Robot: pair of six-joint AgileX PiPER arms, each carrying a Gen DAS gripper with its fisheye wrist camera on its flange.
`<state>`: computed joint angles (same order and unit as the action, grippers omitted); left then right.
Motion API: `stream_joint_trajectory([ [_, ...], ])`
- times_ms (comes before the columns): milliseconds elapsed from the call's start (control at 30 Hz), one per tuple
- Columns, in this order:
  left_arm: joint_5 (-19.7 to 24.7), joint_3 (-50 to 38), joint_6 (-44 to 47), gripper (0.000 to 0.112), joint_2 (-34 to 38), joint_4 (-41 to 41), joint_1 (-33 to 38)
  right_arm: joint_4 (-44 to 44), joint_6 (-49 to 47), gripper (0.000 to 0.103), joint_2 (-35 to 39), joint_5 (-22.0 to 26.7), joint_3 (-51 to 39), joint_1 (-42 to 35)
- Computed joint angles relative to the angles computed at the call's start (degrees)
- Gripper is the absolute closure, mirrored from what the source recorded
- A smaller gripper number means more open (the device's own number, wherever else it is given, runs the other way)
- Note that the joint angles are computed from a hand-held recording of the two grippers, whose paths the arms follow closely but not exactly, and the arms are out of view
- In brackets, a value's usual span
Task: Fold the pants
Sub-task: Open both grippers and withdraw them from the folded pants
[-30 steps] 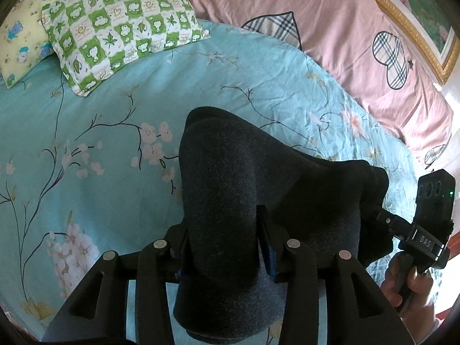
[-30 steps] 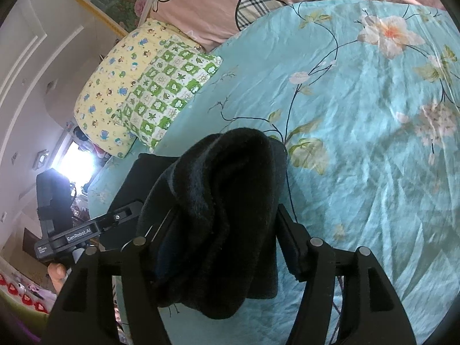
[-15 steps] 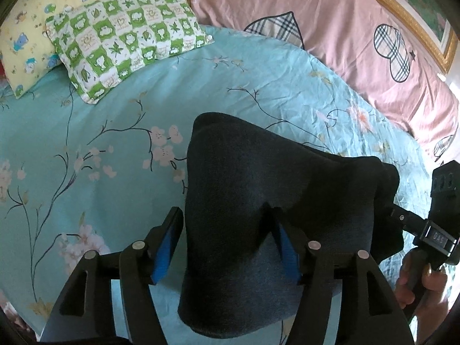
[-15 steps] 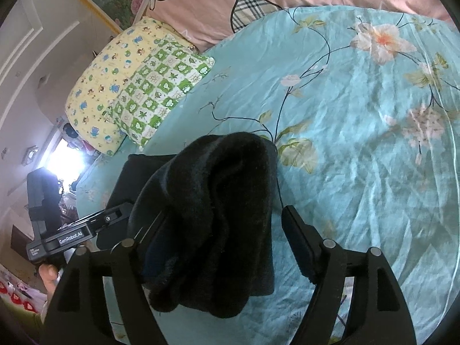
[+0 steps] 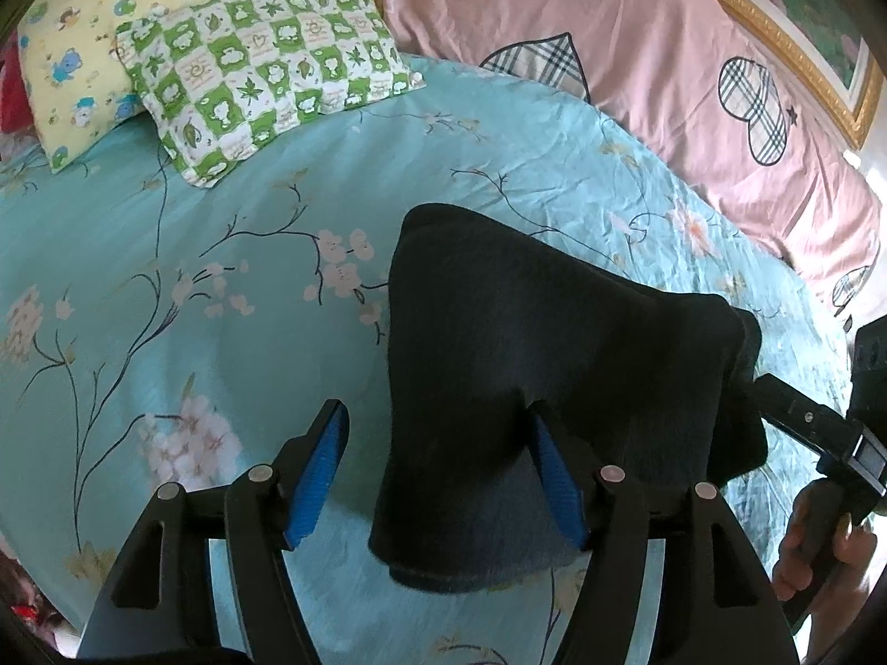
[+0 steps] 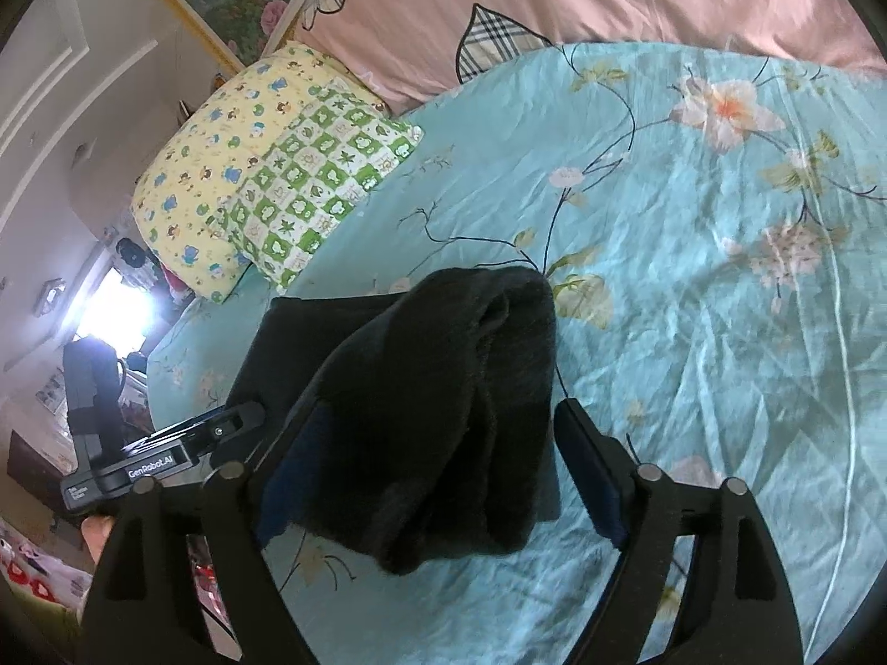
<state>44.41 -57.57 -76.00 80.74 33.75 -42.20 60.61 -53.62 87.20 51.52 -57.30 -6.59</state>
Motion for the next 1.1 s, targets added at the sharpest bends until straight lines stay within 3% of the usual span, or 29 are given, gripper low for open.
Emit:
stream_joint_trajectory([
  [267, 2.36, 2.53, -4.43, 0.045, -3.17, 2.60, -3.49, -3.44, 0.94, 0.016, -7.43, -2.98, 4.71, 2.45],
  [667, 10.70, 5.28, -12.95, 0.040, -6.64, 8.48, -13.47, -9.09, 2.05, 0.013, -17.25, -8.39, 12.20, 6.50],
  [1100, 19.63, 3.84, -15.19, 0.032, -3.53, 12.77, -23.39, -12.42, 2.93, 0.013, -23.67, -11.19, 18.18, 7.51],
])
